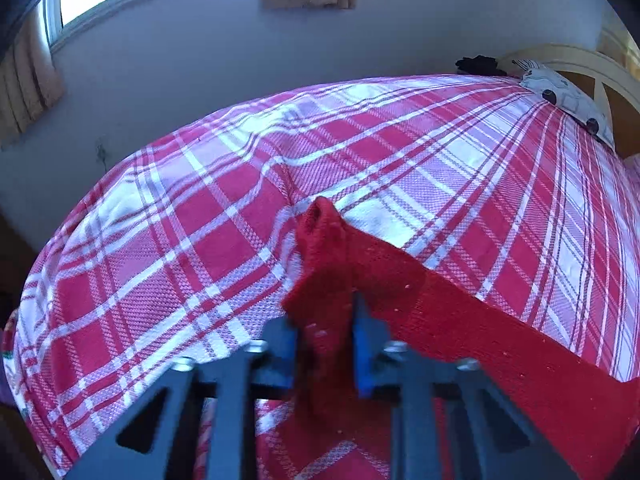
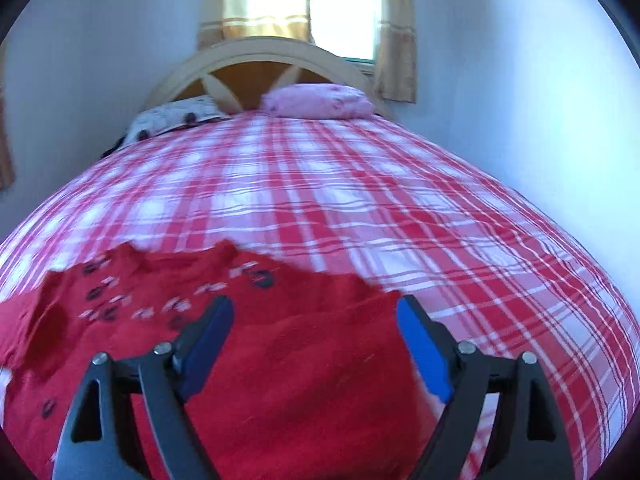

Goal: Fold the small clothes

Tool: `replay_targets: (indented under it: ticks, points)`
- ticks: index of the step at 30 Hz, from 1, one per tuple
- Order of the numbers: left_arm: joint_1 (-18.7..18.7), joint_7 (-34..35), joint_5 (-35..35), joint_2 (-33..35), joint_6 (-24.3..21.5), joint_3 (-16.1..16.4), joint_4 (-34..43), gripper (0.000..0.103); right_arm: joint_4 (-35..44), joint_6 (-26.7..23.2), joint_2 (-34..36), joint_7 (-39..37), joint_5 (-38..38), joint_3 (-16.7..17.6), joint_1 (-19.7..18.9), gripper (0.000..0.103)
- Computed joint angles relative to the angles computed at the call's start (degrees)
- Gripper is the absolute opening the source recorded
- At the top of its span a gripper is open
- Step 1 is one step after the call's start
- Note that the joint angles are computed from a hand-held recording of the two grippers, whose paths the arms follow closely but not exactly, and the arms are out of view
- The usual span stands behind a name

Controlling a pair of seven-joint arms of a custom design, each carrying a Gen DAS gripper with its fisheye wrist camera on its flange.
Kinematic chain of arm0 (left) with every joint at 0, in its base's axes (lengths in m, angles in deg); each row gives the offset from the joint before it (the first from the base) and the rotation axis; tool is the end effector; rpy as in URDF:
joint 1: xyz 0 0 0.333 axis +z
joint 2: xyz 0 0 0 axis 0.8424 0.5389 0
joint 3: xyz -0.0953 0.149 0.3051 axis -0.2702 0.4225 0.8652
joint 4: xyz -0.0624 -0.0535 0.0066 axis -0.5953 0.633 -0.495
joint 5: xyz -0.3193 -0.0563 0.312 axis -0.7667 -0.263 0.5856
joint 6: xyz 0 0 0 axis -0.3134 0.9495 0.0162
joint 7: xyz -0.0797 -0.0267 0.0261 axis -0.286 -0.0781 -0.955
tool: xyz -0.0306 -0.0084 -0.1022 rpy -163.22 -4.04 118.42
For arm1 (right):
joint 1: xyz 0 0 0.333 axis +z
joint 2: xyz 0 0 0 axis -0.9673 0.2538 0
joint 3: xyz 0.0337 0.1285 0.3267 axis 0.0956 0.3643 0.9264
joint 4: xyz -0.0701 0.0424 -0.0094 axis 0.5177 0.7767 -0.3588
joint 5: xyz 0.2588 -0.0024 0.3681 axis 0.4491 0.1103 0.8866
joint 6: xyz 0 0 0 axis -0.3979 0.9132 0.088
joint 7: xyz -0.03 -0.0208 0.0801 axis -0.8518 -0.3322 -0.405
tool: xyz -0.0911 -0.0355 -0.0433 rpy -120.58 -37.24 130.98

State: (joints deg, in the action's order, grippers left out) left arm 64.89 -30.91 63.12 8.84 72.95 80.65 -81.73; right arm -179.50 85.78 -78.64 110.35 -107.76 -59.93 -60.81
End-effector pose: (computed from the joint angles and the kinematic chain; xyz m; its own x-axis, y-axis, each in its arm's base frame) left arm 0.5140 0.0626 0.5442 0.5397 -0.8418 0.0129 -0.6781 -0.4437 -0.5860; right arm 0.3032 0.1358 0.5720 -0.5423 -0.8395 0.0337 -0.4632 0.2653 -0.8456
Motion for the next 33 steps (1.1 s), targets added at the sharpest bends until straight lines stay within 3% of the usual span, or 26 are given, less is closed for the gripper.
replay_targets:
  ticks: [1, 6, 10, 13, 15, 22, 33]
  points:
    - [0.49, -0.89, 0.93, -0.14, -0.17, -0.48, 0.1, 0.004, 0.44, 0.4, 0.66, -0.08, 0.18, 0.64, 0.63, 0.087]
    - [0.03, -0.2, -2.51, -2.94, 3.77, 1.57, -1.27, 0.004, 0.73, 4.87, 1.72, 1.23, 2.88, 0.22, 3.75, 0.087]
    - [1.7, -2.13, 3.2, -5.06, 6.89, -1.02, -1.49, 0.004, 0.78, 8.76, 2.66, 2.2, 4.13, 0.74, 4.8, 0.088]
    - [0.52, -1.54, 4.38, -6.15, 6.62, -1.67, -1.53, 0.004, 2.43, 7.1, 5.42, 1.29, 5.45, 1.83, 5.2, 0.088]
    - [0.92, -2.93, 7.27, -7.61, 5.96, -3.88, -2.15, 0.004, 3.04, 6.02, 6.34, 1.29, 5.9, 2.07, 5.47, 0.088]
    - [-2.47, -3.81, 12.53, -11.54, 6.33, -6.94, -4.02, 0.004, 2.01, 6.41, 5.72, 2.59, 7.28, 1.32, 6.87, 0.088]
    - [-9.45, -1.23, 10.26, -12.33, 5.15, -7.73, -3.14, 0.004, 0.98, 4.27, 3.49, 4.81, 9.42, 1.11, 7.39, 0.088]
